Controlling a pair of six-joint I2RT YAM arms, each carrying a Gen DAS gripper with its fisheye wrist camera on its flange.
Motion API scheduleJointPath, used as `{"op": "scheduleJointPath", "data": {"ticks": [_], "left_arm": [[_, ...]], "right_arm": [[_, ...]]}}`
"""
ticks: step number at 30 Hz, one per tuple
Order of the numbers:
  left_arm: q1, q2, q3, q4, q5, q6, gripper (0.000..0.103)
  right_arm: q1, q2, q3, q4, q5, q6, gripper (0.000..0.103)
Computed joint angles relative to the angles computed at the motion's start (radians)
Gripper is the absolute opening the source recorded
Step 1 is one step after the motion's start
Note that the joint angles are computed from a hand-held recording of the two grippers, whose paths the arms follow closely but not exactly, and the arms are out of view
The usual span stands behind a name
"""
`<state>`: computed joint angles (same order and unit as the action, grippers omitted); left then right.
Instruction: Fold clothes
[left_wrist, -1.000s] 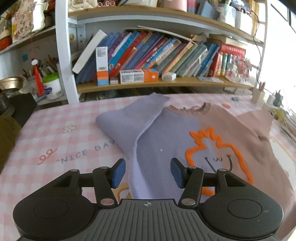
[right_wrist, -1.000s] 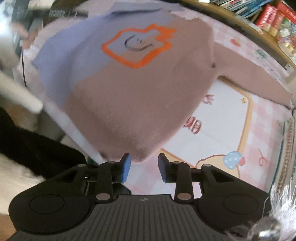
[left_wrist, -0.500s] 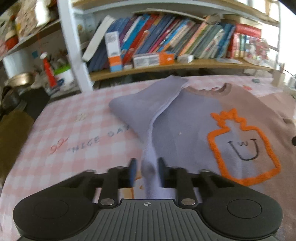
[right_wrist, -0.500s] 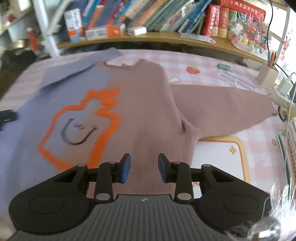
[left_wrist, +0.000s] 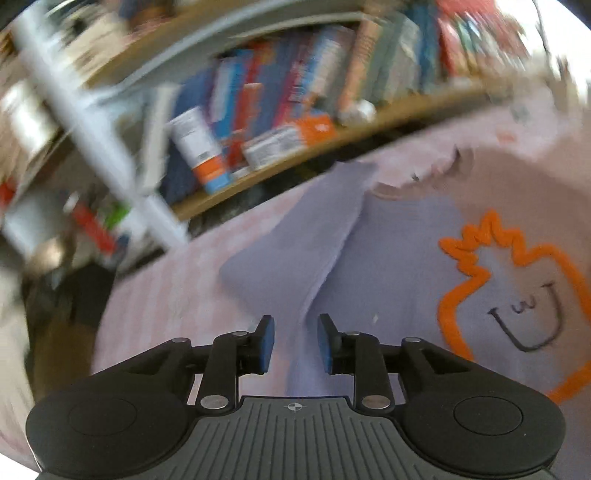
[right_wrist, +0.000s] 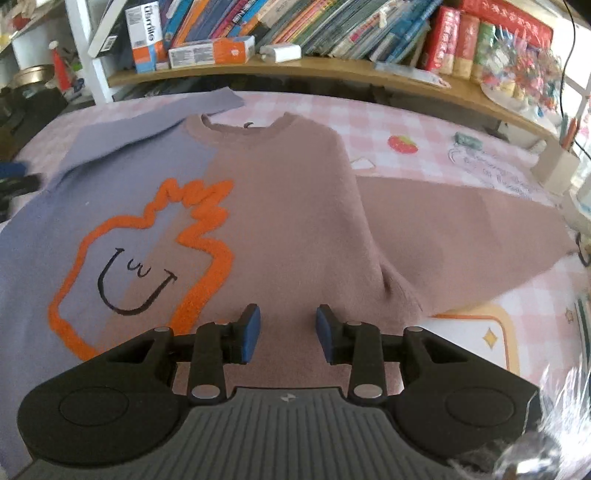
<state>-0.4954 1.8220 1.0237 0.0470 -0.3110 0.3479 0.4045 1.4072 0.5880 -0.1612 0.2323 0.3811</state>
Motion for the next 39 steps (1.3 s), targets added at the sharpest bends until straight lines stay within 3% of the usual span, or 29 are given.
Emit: {"op": "scheduleJointPath", "data": {"ticks": [2, 4, 7, 10, 13, 15, 18, 21, 23, 25, 30, 35, 37, 39], "left_arm": [[-0.046, 0.119, 0.103, -0.003, -0.051, 0.015, 0.029], [-0.079, 0.221, 0.192, 0.001, -0.127, 0.036, 0.028], [-0.116, 0.35, 0.287, 0.037, -0.259, 0.095, 0.028], [-0.127, 0.412, 0.332, 0.081, -0.326, 0.127, 0.027], [-0.106, 0.381, 0.323, 0.096, -0.293, 0.061, 0.01], [-0.045, 0.28, 0.29, 0.05, -0.186, -0.196, 0.009], [0.117, 0.091, 0.14, 0.08, 0.007, -0.644, 0.009], [0.34, -0.035, -0.032, 0.091, 0.226, -1.01, 0.008], [0.466, -0.04, -0.093, 0.09, 0.382, -1.125, 0.008], [0.544, -0.059, -0.17, 0.115, 0.426, -1.186, 0.007], [0.65, -0.11, -0.276, 0.156, 0.423, -1.147, 0.007], [0.681, -0.181, -0.296, 0.133, 0.42, -0.97, 0.007], [0.643, -0.236, -0.295, 0.078, 0.468, -0.784, 0.013], [0.557, -0.304, -0.328, 0.016, 0.455, -0.528, 0.017]], "right_arm": [[-0.008, -0.002, -0.006, 0.012, -0.02, -0.01, 0.039], [-0.034, -0.011, -0.027, 0.046, -0.077, -0.032, 0.051], [-0.029, -0.013, -0.035, 0.058, -0.084, -0.047, 0.054], [-0.036, -0.016, -0.037, 0.06, -0.098, -0.053, 0.056], [-0.045, -0.019, -0.038, 0.062, -0.113, -0.06, 0.057], [-0.053, -0.018, -0.037, 0.063, -0.125, -0.068, 0.057], [-0.059, -0.014, -0.032, 0.059, -0.132, -0.077, 0.057], [-0.054, -0.011, -0.03, 0.059, -0.124, -0.077, 0.057], [-0.048, -0.008, -0.029, 0.059, -0.114, -0.074, 0.057], [-0.043, -0.002, -0.025, 0.058, -0.106, -0.075, 0.057], [-0.044, 0.012, -0.008, 0.042, -0.101, -0.08, 0.057], [-0.031, 0.021, 0.001, 0.032, -0.08, -0.073, 0.057], [-0.024, 0.024, 0.005, 0.028, -0.07, -0.065, 0.057], [-0.019, 0.026, 0.007, 0.026, -0.062, -0.056, 0.057]]}}
